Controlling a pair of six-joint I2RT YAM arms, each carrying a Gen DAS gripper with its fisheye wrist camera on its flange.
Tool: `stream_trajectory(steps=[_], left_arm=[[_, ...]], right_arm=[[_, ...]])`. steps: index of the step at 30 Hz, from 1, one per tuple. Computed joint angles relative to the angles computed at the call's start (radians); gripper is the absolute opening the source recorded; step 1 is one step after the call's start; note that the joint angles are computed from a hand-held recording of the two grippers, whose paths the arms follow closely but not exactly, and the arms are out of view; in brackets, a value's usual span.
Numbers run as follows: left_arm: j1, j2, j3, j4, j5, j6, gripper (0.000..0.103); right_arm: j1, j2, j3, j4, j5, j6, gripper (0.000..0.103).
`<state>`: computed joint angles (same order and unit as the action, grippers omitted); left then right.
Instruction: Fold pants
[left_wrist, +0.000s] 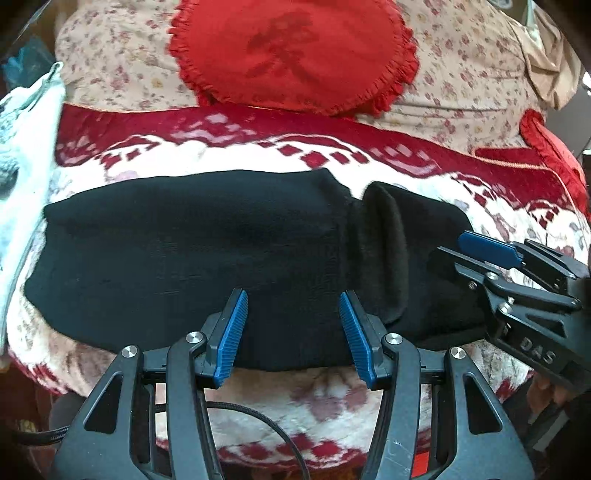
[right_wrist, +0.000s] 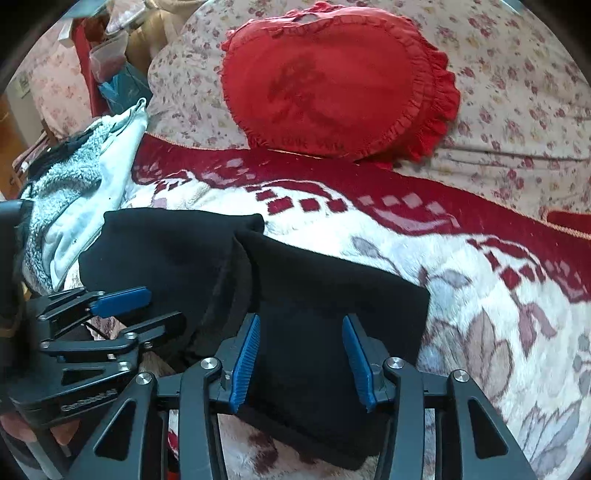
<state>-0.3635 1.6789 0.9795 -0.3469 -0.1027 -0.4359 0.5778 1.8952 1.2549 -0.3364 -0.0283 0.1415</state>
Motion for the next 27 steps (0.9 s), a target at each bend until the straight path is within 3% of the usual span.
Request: stream_trajectory(steps=[10, 11, 12, 14, 27], left_arm=[[0.07, -0.073, -0.07, -0.007, -0.01, -0.012, 0.052], [0.077, -0.079, -0.077, -0.006, -0.008, -0.012, 0.052], [0.08, -0.086, -0.083, -0.006, -0.008, -0.012, 0.052], [0.089, -0.094, -0.09, -0.008, -0.007, -0.014, 0.051], [0.124, -0.125, -0.121, -0.008, 0.022, -0.034, 0.051]], right_arm=[[0.04, 0.096, 0.081, 0.014, -0.065, 0.058, 0.042], [0.045, 0.113, 0.1, -0.002, -0.061, 0.048, 0.039], [0.052, 0.127, 0.113, -0.013, -0.049, 0.032, 0.02], [0.073, 0.131, 0.122, -0.026, -0.021, -0.015, 0.005], [0.108, 0.103, 0.119, -0.021, -0.049, -0.054, 0.002]])
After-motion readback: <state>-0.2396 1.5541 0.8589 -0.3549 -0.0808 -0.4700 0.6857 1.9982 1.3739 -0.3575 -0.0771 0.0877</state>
